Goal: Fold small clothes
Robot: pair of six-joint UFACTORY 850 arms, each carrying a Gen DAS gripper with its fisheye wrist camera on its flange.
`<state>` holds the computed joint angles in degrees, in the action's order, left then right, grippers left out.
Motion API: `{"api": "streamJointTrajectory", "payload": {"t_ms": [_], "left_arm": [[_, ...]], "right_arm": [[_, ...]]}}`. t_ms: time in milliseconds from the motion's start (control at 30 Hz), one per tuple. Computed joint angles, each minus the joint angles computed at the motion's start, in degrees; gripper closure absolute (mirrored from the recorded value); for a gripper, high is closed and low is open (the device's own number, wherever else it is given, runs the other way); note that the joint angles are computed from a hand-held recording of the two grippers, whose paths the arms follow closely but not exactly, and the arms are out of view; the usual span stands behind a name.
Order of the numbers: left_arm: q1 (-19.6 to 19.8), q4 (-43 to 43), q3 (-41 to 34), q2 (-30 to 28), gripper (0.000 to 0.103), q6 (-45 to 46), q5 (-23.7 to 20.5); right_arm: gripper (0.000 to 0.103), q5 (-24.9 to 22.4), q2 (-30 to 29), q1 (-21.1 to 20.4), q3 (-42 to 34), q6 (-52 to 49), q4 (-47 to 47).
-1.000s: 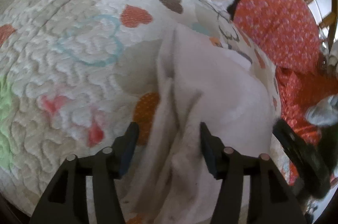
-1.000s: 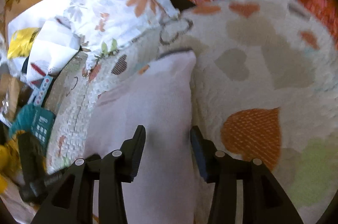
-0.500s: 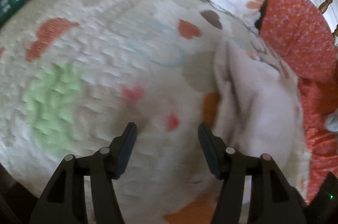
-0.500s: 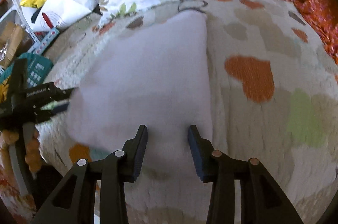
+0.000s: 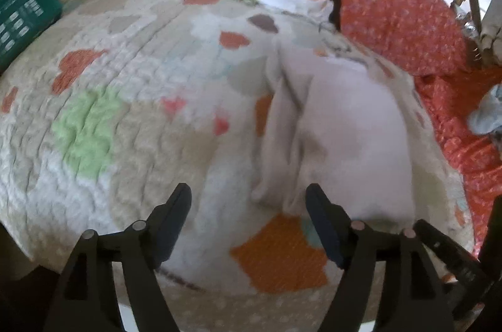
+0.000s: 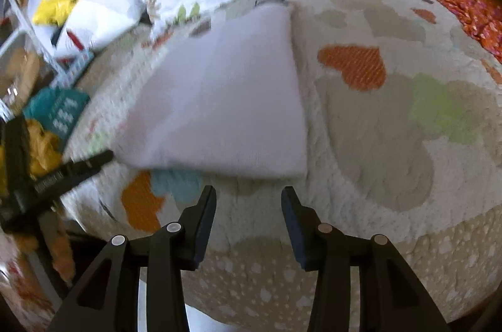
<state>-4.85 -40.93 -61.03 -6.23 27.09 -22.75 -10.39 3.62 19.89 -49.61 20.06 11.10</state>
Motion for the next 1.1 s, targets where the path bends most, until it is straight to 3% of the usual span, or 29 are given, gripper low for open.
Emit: {"api": "streamJointTrajectory", "payload": {"t_ms": [67,133,200,300,400,467,500,533,567,667,767,833,900,967,1033,1100], "left_arm": [[0.4,-3.9,-2.9,-2.1,0.019,2.3,-0.7],[1.0,-7.9,-6.9,-5.5,0.013,5.4,-2.9],[1.3,-8.7,-12.3,-10.2,0.013,5.8,-6.1],[0.8,-6.0,-20.1,-17.2,0.013,4.2,-10.6],[0.7,-6.0,-28.1,-24.6,0.013,2.7,-17.9],[0.4,-6.5,-30.7,-26.6,0.014,3.1,-17.1],[0.3,-6.5,-32.0,-27.5,0.027,3.4,-17.8],[0.2,-6.8,-33.4,-28.3,0.040,3.7,-18.5],[0.4,-8.2,-35.8,-29.9,0.082,4.2,-21.6],[0.1,-7.8,-40.1,-31.7,0.086,2.3,-22.9],[0.0,-8.6,-45.0,-33.9,0.086,1.5,-23.0],[-0.5,-3.8,-49.3,-36.2,0.082,-3.1,-20.6],[-1.3,6.5,-52.4,-38.3,0.059,-12.9,-16.8],[-1.9,17.2,-53.0,-39.4,0.049,-21.5,-15.6],[-1.6,19.2,-53.5,-40.4,0.038,-24.0,-17.0],[-1.0,16.3,-49.9,-38.4,0.032,-21.8,-15.1]], "right_arm": [[0.047,1.3,0.6,-0.6,-0.5,6.3,-6.1],[0.033,1.4,-1.0,-2.4,-3.0,4.5,-5.1],[0.026,1.1,-4.5,-4.4,-6.5,-5.9,5.0],[0.026,-3.7,-12.8,-8.1,-14.4,-22.7,23.0],[0.026,-6.9,-19.9,-10.9,-20.8,-34.7,37.9],[0.027,-8.9,-23.6,-12.3,-24.3,-41.5,47.2],[0.038,-9.8,-25.1,-12.7,-25.9,-44.3,51.1],[0.061,-12.4,-27.2,-13.3,-28.5,-46.0,53.8],[0.065,-14.7,-29.0,-13.6,-30.6,-45.9,54.2],[0.071,-16.5,-31.3,-13.0,-35.5,-41.9,48.7],[0.073,-15.8,-31.3,-12.9,-38.8,-43.1,47.8],[0.073,-14.6,-32.8,-12.7,-43.3,-34.6,38.6],[0.066,-13.4,-35.2,-12.2,-47.3,-23.9,26.6],[0.059,-16.8,-38.5,-12.0,-51.4,-13.9,14.6],[0.058,-18.2,-39.2,-11.3,-51.7,-7.2,7.1],[0.047,-15.6,-36.9,-11.2,-47.3,-8.2,9.0]]}}
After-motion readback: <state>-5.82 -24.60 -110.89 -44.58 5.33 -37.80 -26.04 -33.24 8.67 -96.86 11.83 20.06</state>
